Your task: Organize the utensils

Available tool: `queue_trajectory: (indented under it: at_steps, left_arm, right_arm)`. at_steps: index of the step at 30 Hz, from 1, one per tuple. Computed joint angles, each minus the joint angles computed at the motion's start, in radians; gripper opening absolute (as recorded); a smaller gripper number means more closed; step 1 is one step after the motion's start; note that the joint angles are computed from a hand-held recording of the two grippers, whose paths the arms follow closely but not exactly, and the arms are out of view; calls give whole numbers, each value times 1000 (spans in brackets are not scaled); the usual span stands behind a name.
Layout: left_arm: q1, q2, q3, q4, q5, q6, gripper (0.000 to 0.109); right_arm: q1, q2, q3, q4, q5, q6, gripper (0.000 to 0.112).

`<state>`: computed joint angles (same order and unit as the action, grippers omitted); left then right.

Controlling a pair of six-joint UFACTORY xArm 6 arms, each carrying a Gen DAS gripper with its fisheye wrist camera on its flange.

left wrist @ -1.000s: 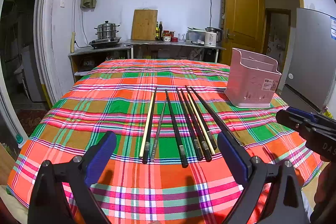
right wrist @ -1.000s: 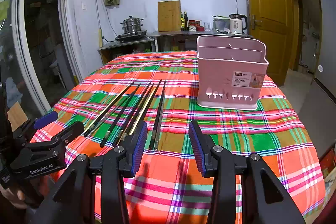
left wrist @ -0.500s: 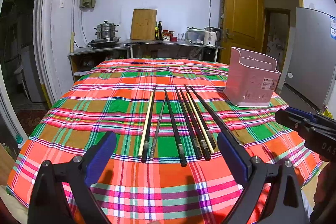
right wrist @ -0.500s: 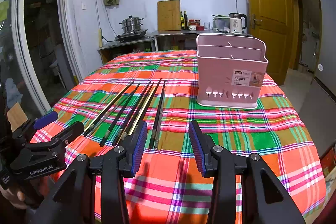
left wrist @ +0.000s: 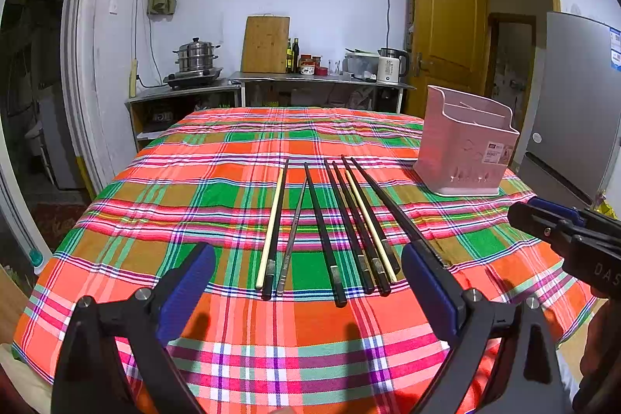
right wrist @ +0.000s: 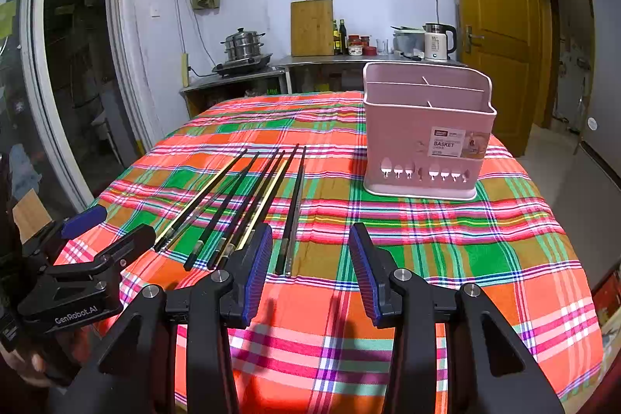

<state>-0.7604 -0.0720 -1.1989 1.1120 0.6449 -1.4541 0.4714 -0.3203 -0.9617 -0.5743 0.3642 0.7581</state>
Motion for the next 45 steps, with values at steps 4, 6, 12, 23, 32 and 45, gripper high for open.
queue_trajectory:
  at_steps: [4,6,12,23,32,45]
  left_arm:
    - [4,-2,4,-3,-2,5,98]
    - [6,1,3,-8,-3,11,98]
    - [30,11,-3,-34,-28,44,98]
    - [139,94,-88,-281,-89,321,98]
    - [205,237,-255,-662,-49,667,78]
    - [211,380,-436,-992,1,1008,28]
  right_arm:
    - [5,8,-6,-6,3,9,42]
    - [6,8,-4,-3,3,6,42]
    - [3,31,-16,20,-3,-18,42]
    - [-8,146,-124,213,-8,-205,42]
    - [-11,308,-295,357,80,-372,42]
    - [-22,491,-506,556,206,-521,23]
